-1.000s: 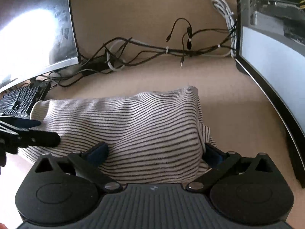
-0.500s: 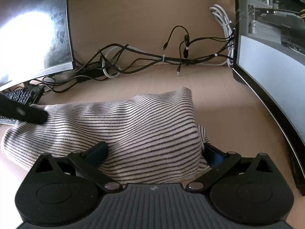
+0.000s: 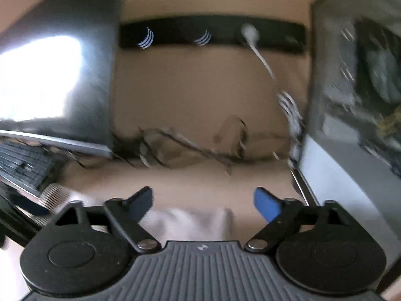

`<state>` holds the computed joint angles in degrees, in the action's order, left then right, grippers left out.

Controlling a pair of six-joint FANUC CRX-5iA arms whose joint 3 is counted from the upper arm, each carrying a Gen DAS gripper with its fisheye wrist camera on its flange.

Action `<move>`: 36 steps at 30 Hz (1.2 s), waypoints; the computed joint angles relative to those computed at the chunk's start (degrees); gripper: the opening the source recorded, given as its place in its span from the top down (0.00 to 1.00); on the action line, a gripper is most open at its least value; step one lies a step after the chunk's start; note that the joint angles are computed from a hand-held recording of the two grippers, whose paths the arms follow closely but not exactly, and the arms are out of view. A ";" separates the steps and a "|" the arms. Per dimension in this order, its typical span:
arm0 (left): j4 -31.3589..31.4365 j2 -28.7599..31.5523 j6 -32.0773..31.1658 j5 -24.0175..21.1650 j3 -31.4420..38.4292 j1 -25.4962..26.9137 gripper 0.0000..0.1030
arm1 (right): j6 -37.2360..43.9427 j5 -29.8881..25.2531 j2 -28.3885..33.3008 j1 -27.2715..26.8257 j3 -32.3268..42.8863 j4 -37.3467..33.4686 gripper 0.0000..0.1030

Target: Fold clothes

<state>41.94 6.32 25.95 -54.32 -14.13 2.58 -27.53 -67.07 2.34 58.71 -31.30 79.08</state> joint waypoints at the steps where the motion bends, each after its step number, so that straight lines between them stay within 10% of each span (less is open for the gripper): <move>1: -0.02 -0.01 0.09 0.13 -0.04 -0.08 0.00 | -0.04 3.18 -0.44 -0.85 -0.31 0.61 0.28; 6: 0.85 0.40 -0.40 -0.48 0.01 0.19 0.00 | 0.81 11.44 -0.47 -1.01 -0.56 -11.19 0.29; 36: -2.36 -1.13 5.04 5.30 -1.41 -2.09 0.00 | 0.39 21.36 -3.30 -4.62 -6.04 -1.54 0.06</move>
<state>39.58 5.19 30.99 -49.02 -15.54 0.49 -27.14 -45.71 -0.96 54.09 -37.33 77.54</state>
